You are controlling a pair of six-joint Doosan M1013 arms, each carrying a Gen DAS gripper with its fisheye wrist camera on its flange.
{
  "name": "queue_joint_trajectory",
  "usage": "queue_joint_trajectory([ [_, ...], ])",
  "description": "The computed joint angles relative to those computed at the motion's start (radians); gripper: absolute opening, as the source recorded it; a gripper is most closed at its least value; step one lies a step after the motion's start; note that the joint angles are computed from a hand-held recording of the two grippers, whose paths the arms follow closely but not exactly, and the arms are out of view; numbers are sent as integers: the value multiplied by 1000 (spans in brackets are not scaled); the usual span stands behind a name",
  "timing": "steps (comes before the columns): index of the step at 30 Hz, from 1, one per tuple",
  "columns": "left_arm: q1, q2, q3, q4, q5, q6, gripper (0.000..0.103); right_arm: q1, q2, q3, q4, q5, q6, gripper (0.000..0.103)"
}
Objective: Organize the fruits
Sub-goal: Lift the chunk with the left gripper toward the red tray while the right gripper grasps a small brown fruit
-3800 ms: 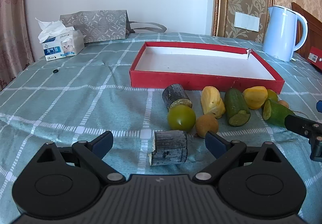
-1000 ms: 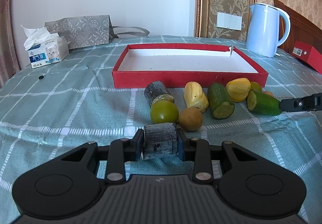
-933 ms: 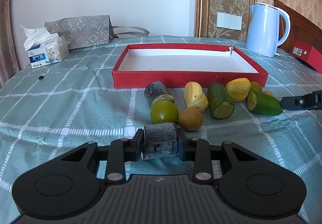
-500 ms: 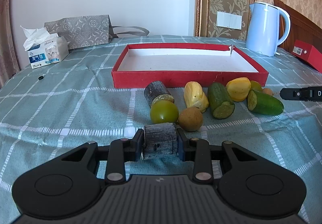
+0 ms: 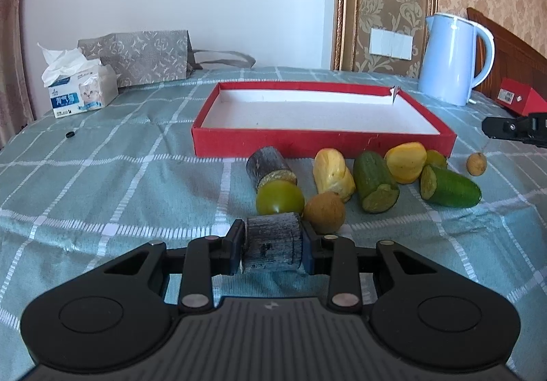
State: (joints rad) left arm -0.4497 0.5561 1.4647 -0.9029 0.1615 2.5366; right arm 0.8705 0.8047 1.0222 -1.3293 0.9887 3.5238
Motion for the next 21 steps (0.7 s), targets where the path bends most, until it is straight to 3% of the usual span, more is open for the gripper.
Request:
queue_joint_trajectory([
  [9, 7, -10, -12, -85, 23, 81, 32, -5, 14, -13, -44, 13, 18, 6],
  [16, 5, 16, -101, -162, 56, 164, 32, -12, 10, 4, -50, -16, 50, 6],
  [19, 0, 45, -166, -120, 77, 128, 32, -13, 8, 10, -55, -19, 63, 6],
  [21, -5, 75, -224, -18, 96, 34, 32, -15, 5, 15, -53, -26, 74, 6],
])
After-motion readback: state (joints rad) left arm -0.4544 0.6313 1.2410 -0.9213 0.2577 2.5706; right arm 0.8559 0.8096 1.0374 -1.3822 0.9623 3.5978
